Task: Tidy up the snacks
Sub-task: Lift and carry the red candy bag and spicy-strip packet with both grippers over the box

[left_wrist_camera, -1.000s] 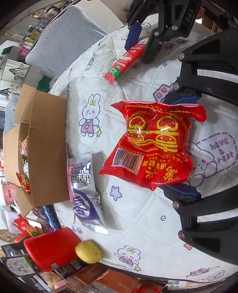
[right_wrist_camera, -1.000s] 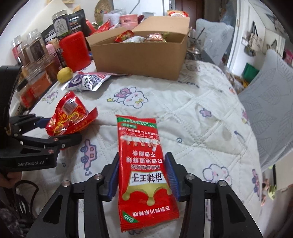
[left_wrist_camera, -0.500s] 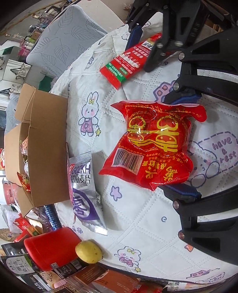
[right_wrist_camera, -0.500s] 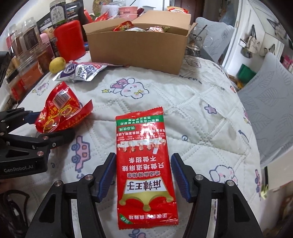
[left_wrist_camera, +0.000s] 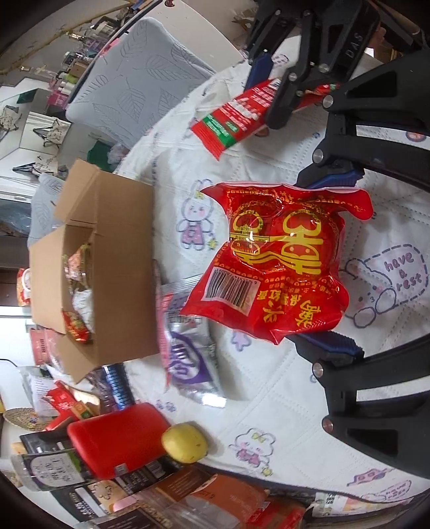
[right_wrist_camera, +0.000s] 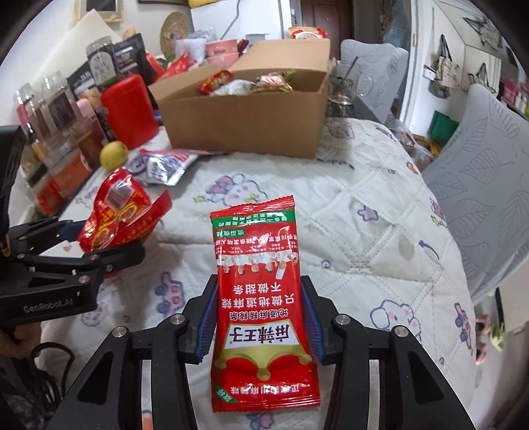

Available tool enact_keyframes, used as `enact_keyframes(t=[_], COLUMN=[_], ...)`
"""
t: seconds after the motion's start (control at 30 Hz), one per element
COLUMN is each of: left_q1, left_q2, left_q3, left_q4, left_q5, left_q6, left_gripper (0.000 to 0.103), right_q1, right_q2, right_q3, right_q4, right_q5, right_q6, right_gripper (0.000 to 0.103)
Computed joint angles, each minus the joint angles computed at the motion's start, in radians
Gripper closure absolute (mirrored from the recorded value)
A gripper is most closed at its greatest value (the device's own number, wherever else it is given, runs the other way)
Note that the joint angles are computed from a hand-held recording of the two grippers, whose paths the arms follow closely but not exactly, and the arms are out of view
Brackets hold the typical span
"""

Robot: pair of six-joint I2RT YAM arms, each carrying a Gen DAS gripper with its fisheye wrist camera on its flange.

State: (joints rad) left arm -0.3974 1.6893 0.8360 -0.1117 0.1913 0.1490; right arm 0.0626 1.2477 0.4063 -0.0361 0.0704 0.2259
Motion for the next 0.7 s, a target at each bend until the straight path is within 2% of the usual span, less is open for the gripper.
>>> enact_keyframes(t=[0.43,0.7], left_q1=[0.009,-0.015], left_q2=[-0.075,-0.089], left_q3=[0.083,0.165], left_q4=[-0.037,-0.032], left_q5=[0.032,0.028], left_q6=[-0.006,-0.020], left_gripper=[0.036,0.036], right_q1=[0.015,0.018], right_q2=[-0.070,-0.068], right_q3=[0.115,0.216], right_q4=[-0.071,-0.090], right_q5=[-0.012,0.033], right_q6=[-0.065,-0.117], right_gripper=[0.058,0.058])
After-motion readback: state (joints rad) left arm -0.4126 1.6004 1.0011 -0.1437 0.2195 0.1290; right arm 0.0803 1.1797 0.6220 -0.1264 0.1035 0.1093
